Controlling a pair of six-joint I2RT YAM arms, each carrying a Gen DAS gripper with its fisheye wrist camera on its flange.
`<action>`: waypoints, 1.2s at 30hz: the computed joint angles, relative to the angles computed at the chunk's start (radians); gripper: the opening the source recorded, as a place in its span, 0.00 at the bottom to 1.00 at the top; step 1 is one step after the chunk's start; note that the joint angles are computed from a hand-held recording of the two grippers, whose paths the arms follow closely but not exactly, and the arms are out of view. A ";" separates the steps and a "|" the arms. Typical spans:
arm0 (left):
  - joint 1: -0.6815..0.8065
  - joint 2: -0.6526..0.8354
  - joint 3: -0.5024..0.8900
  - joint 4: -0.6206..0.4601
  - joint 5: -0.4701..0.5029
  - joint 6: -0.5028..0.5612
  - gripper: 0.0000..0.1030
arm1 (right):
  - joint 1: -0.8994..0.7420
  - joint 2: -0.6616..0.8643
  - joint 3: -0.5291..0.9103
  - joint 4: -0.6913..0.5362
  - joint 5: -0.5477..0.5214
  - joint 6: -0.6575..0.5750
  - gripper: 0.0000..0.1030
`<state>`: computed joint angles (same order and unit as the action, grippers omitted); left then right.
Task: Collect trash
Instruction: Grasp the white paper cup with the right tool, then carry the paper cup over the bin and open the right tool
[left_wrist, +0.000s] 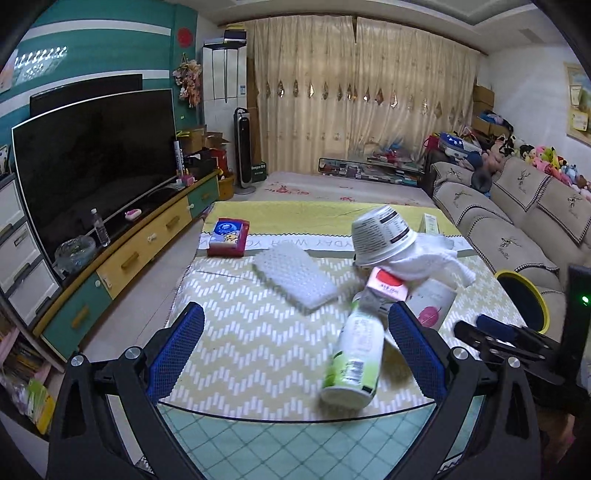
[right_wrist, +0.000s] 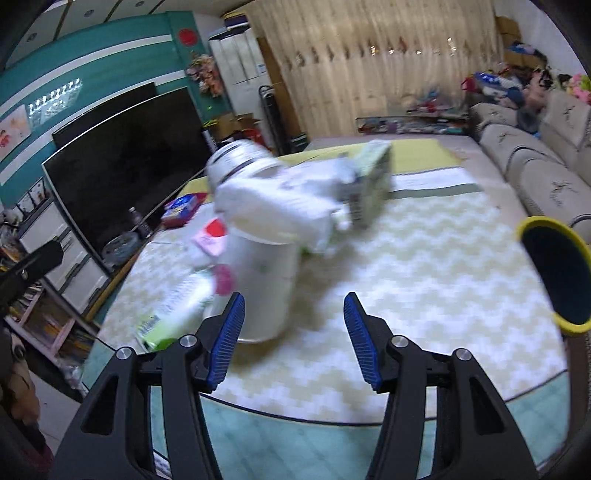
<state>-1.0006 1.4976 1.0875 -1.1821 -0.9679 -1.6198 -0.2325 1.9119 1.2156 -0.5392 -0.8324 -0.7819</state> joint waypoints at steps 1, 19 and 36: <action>-0.002 -0.010 -0.014 0.000 0.002 -0.005 0.95 | 0.015 -0.013 -0.034 0.026 0.004 0.014 0.52; 0.015 0.012 -0.019 0.055 0.021 0.020 0.95 | 0.144 -0.007 -0.071 0.152 0.105 0.189 0.60; 0.032 0.061 0.025 0.101 0.028 0.097 0.95 | -0.051 0.054 0.027 -0.137 -0.008 -0.127 0.52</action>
